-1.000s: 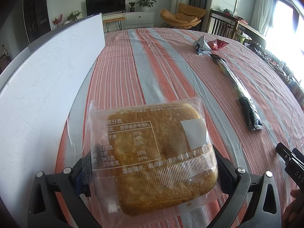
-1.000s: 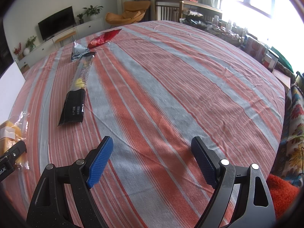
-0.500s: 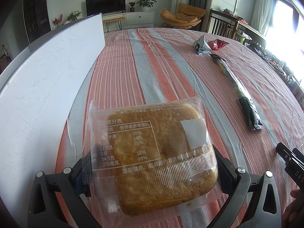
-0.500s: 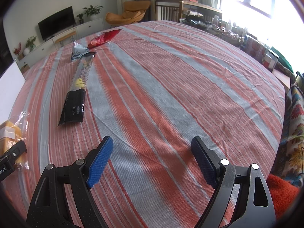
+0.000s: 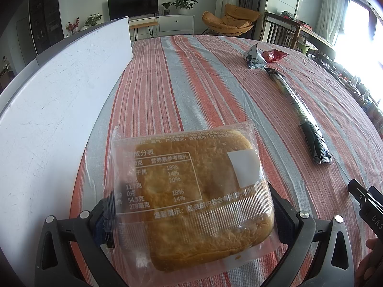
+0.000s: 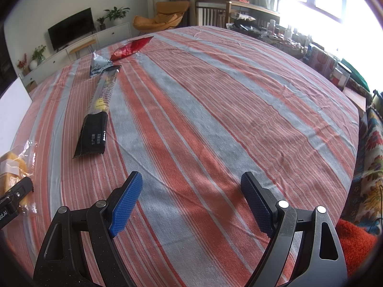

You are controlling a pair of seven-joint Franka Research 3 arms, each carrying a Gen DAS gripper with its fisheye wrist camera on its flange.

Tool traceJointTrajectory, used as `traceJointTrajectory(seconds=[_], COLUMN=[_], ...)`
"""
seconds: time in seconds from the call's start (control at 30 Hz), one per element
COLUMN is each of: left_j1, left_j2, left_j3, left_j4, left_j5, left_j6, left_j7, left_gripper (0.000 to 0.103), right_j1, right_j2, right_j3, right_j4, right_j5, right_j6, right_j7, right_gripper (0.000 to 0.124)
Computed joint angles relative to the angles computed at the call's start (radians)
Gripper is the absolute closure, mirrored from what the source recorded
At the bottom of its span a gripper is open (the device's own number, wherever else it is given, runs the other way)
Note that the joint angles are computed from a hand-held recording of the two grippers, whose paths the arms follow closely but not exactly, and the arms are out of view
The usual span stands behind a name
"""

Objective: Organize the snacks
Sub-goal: 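Hold the bread bag with the left tool while the right tool grasps the dark stick snack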

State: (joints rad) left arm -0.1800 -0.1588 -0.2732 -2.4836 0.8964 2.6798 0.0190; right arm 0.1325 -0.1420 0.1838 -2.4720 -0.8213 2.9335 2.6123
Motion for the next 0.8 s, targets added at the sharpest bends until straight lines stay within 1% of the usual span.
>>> traceJointTrajectory(seconds=[0.23, 0.3, 0.33, 0.37, 0.4, 0.43, 0.47, 0.53, 0.6, 0.63, 0.67, 0.7, 0.77, 0.8], left_j1=[-0.001, -0.001, -0.001, -0.001, -0.001, -0.001, -0.001, -0.001, -0.001, -0.001, -0.001, 0.0, 0.001, 0.001], left_j2=[0.0, 0.0, -0.001, 0.0, 0.0, -0.001, 0.0, -0.001, -0.001, -0.004, -0.004, -0.004, -0.004, -0.004], left_j3=[0.001, 0.001, 0.001, 0.001, 0.001, 0.001, 0.0, 0.001, 0.001, 0.001, 0.001, 0.001, 0.001, 0.001], left_j4=[0.0, 0.001, 0.0, 0.0, 0.0, -0.001, 0.0, -0.001, 0.0, -0.004, -0.004, -0.004, -0.005, -0.006], left_j5=[0.0, 0.0, 0.0, 0.0, 0.0, -0.001, -0.001, -0.001, -0.001, -0.001, -0.002, -0.002, 0.0, 0.0], left_j6=[0.0, 0.0, 0.0, 0.0, 0.0, 0.0, -0.001, -0.001, -0.001, 0.0, 0.0, 0.0, 0.002, 0.002], left_j7=[0.0, 0.001, 0.0, 0.001, 0.001, 0.001, 0.001, 0.001, 0.002, 0.002, 0.002, 0.002, 0.001, 0.001], left_gripper=[0.0, 0.0, 0.0, 0.0, 0.0, 0.0, 0.0, 0.0, 0.0, 0.0, 0.0, 0.0, 0.0, 0.0], right_j1=[0.003, 0.014, 0.027, 0.054, 0.109, 0.183, 0.232, 0.279, 0.303, 0.303, 0.294, 0.286, 0.282, 0.289], right_j2=[-0.001, -0.002, -0.003, -0.005, -0.005, 0.002, 0.014, 0.052, 0.113, 0.158, 0.207, 0.254, 0.347, 0.387], right_j3=[-0.003, -0.019, -0.038, -0.067, -0.116, -0.175, -0.211, -0.236, -0.234, -0.222, -0.205, -0.189, -0.162, -0.155], right_j4=[-0.002, -0.012, -0.024, -0.038, -0.047, -0.042, -0.017, 0.066, 0.179, 0.257, 0.339, 0.411, 0.544, 0.596], right_j5=[0.008, 0.06, 0.126, 0.235, 0.384, 0.542, 0.649, 0.783, 0.927, 0.994, 1.011, 0.999, 0.932, 0.89], right_j6=[0.005, 0.031, 0.062, 0.092, 0.115, 0.119, 0.104, 0.055, -0.007, -0.073, -0.142, -0.198, -0.298, -0.331], right_j7=[-0.009, -0.063, -0.117, -0.199, -0.309, -0.439, -0.538, -0.698, -0.864, -0.944, -0.978, -0.989, -0.971, -0.949], right_gripper=[0.037, 0.037, 0.037, 0.037, 0.037, 0.037, 0.037, 0.037, 0.037, 0.037, 0.038, 0.039, 0.041, 0.041])
